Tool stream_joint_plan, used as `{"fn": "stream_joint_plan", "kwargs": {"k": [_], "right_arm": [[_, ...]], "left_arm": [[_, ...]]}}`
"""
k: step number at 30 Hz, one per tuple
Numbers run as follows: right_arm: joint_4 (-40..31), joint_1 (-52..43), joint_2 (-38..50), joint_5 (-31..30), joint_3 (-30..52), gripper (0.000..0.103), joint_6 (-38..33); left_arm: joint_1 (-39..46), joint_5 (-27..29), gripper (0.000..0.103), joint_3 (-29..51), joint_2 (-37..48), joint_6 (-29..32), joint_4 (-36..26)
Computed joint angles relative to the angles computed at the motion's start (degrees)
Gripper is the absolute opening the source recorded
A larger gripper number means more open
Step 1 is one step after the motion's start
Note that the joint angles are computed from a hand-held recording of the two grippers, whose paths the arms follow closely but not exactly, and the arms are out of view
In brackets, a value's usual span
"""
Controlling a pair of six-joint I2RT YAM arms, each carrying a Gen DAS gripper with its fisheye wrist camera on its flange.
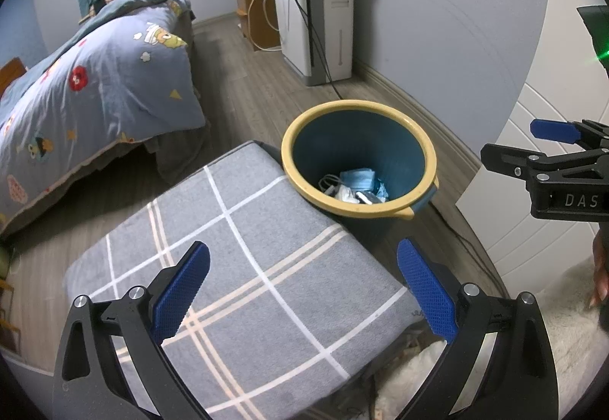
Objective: Collect trash
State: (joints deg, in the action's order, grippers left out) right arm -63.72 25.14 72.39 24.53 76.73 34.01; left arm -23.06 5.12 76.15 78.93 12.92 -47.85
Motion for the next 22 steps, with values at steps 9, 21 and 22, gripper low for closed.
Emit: {"fn": "stream_joint_plan", "kwargs": {"k": [9,21,22], "right_arm": [[-0.1,-0.2,0.1,-0.2,0.2,0.097,-0.2],[0.1,-0.2,-0.1,-0.4,-1.4,0.097,0.2],[-0.3,0.3,0.2,0.0,-1.3,0.097,0.7]], "left_arm": [[0.5,-0.4,0.098,-0.8,-0.9,0.0,1.4],[1.1,-2.3,0.098,2.0,0.2,0.1,-0.2],[1.5,-1.6,0.098,2.2,-0.1,0.2,-0.3]]}}
